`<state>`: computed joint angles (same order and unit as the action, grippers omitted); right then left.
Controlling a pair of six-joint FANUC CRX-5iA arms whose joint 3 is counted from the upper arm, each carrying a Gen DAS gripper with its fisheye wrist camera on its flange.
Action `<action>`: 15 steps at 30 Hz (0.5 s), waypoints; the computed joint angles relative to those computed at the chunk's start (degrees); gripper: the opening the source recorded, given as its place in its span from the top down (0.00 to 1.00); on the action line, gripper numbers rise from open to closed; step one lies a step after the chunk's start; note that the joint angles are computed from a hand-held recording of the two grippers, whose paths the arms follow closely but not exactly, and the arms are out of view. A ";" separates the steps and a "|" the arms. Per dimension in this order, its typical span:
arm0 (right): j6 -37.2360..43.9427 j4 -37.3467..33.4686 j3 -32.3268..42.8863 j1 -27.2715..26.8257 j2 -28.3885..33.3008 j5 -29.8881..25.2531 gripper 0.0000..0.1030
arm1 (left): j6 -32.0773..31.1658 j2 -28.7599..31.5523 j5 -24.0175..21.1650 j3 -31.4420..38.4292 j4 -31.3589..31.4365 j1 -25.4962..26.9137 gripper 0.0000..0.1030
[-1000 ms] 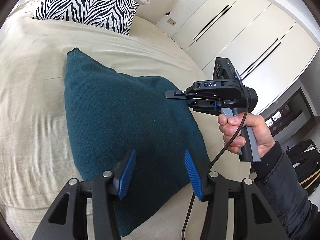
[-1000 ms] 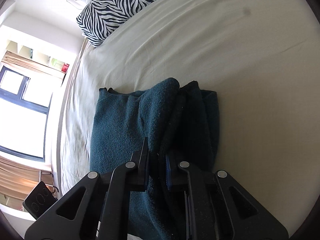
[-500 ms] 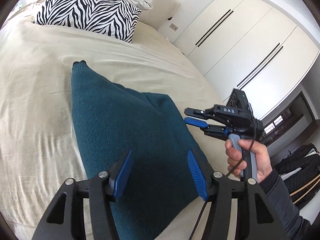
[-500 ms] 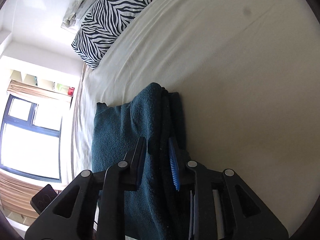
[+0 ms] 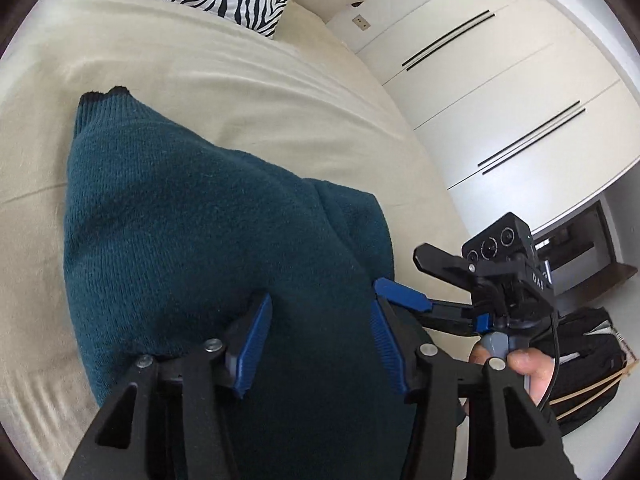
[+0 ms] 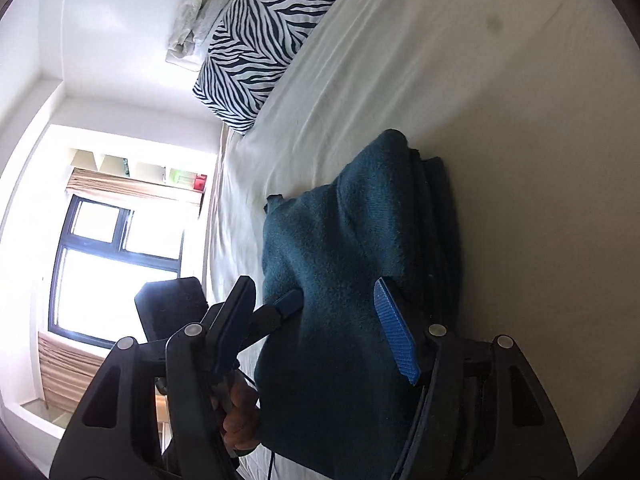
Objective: Fold small clothes
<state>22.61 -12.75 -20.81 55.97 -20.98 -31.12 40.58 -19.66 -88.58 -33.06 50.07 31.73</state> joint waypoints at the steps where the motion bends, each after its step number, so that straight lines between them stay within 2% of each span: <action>1: 0.12 -0.97 -2.14 -0.18 -0.95 3.23 0.43 | -0.72 -0.71 0.88 -0.37 -0.34 -0.22 0.51; 3: -4.40 2.68 -5.06 1.24 -2.69 6.07 0.45 | -0.82 -1.08 1.55 -0.59 -0.60 -0.11 0.56; 5: -9.45 8.69 -5.60 3.17 -3.46 4.17 0.44 | 0.20 -1.25 0.89 -0.11 -1.28 0.65 0.63; 6: -12.47 12.18 -5.69 4.49 -3.99 2.87 0.42 | 1.32 -1.76 -0.15 0.31 -1.74 1.46 0.63; 7: -14.52 14.94 -6.13 5.77 -5.00 2.24 0.41 | 2.60 -2.70 -1.38 0.81 -2.36 2.55 0.62; 9: -17.33 19.01 -7.40 8.95 -7.39 3.06 0.40 | 2.66 -5.57 -4.81 1.25 -3.08 5.77 0.50; 10: -19.84 21.57 -8.79 11.15 -9.33 3.12 0.40 | 1.83 -7.33 -6.67 0.67 -2.76 7.87 0.41; 13: -23.75 24.86 -10.46 16.07 -11.09 2.77 0.40 | -1.28 -11.47 -11.95 -1.44 -3.89 13.34 0.38; 15: -26.19 25.28 -11.69 18.11 -11.11 1.52 0.40 | -3.16 -13.53 -11.43 -2.91 -5.17 14.00 0.38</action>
<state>-3.58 12.52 -32.50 74.08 -32.09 -29.61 37.42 -33.18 -100.01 -35.96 44.90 45.73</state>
